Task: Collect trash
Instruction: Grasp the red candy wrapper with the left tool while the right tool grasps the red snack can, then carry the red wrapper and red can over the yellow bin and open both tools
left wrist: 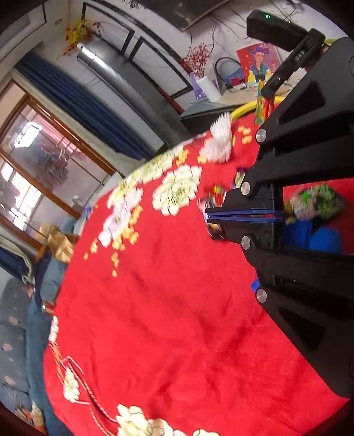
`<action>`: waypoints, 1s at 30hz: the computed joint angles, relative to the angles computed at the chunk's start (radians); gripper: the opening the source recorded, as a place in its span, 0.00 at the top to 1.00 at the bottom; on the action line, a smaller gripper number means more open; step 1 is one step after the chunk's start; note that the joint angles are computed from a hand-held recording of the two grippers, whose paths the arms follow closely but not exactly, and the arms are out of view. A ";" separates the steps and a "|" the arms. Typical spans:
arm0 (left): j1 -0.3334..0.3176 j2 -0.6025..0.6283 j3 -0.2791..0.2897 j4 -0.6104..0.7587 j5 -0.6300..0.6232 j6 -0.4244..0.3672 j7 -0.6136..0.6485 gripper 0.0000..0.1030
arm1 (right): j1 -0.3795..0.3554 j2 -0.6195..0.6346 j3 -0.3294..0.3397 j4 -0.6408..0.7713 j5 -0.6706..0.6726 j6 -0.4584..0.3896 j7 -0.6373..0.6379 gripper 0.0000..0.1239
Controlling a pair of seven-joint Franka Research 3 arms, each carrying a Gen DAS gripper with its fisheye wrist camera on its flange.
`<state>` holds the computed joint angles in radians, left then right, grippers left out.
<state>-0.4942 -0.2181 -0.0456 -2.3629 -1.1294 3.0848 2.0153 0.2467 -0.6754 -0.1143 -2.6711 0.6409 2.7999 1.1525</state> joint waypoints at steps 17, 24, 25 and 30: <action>-0.101 0.006 -0.034 0.146 -0.050 0.001 0.130 1.00 | -0.045 -0.028 -0.035 0.006 0.003 0.044 0.015 0.73; -0.068 0.057 -0.109 0.213 -0.046 -0.053 0.145 1.00 | -0.095 -0.029 -0.048 0.004 -0.012 0.064 0.043 0.73; -0.063 0.066 -0.123 0.221 -0.033 -0.059 0.140 1.00 | -0.104 -0.029 -0.046 0.004 -0.015 0.067 0.050 0.73; -0.045 0.106 -0.174 0.258 0.027 -0.086 0.115 1.00 | -0.141 -0.027 -0.062 0.001 -0.030 0.084 0.072 0.73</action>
<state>-0.5392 -0.1121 -0.2195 -2.1052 -1.1027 2.9989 2.1307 0.1058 -0.7020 -0.1760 -2.6697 0.6110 2.8840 1.2247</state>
